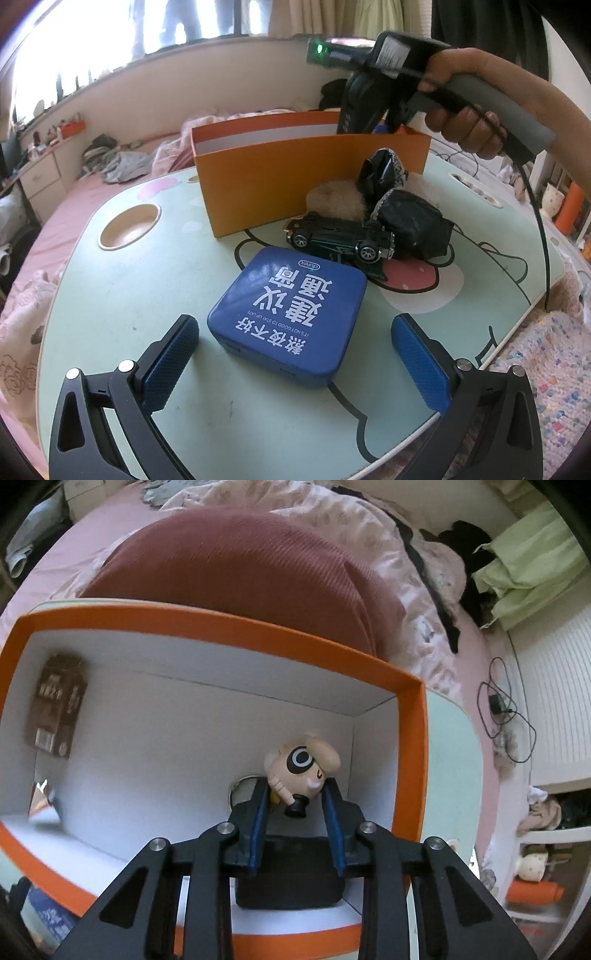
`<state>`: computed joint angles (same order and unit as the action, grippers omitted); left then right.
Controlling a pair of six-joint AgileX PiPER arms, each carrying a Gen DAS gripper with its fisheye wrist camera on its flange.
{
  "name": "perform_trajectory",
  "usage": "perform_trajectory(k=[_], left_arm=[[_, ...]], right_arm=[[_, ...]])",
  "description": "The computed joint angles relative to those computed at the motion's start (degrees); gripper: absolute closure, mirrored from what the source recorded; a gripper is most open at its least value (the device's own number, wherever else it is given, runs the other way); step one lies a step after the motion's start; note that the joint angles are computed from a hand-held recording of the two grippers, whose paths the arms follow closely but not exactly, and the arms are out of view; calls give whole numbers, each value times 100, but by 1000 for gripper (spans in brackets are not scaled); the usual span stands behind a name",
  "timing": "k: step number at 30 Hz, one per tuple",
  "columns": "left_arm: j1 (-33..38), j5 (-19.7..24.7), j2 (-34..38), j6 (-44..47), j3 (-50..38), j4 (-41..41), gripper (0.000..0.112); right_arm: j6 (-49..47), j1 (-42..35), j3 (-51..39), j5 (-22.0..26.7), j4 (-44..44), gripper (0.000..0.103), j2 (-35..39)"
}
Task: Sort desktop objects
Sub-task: 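Lift the figurine out and place it on the desk, open right gripper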
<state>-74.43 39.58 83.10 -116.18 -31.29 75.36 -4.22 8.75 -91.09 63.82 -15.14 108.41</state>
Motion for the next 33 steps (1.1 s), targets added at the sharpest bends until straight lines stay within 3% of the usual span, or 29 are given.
perform_trajectory(k=[2, 7, 13, 16, 21, 25, 27, 29, 31, 33], left_arm=[[-3, 3, 24, -14, -21, 15, 9], [-21, 12, 15, -40, 2, 15, 9], [-32, 17, 23, -63, 5, 23, 9], [-33, 22, 53, -41, -30, 1, 9], [-27, 19, 74, -26, -58, -7, 9], [-33, 23, 71, -39, -49, 0, 9], [-32, 19, 78, -42, -55, 2, 9], [-32, 19, 92, -37, -69, -3, 9], [-14, -8, 91, -65, -45, 26, 9], [9, -39, 98, -79, -43, 44, 9]], right_arm=[[-297, -121, 78, -135, 414, 74, -189], [-1069, -589, 854, -983, 1544, 74, -1492], [-3220, -2017, 1930, -484, 3944, 74, -3101], [-3999, -2485, 2733, -521, 4307, 74, -3283], [-4229, -2277, 3830, -1199, 4132, 73, -3233], [-4636, -2193, 4248, -1562, 4665, 72, -3312], [-4980, -2321, 4426, -1638, 5155, 62, -3390], [-5771, -2742, 4702, -1503, 5906, 30, -3601], [-6383, -3124, 4944, -1341, 6322, 20, -3854], [-6868, -3511, 5171, -1206, 6471, 20, -4075]])
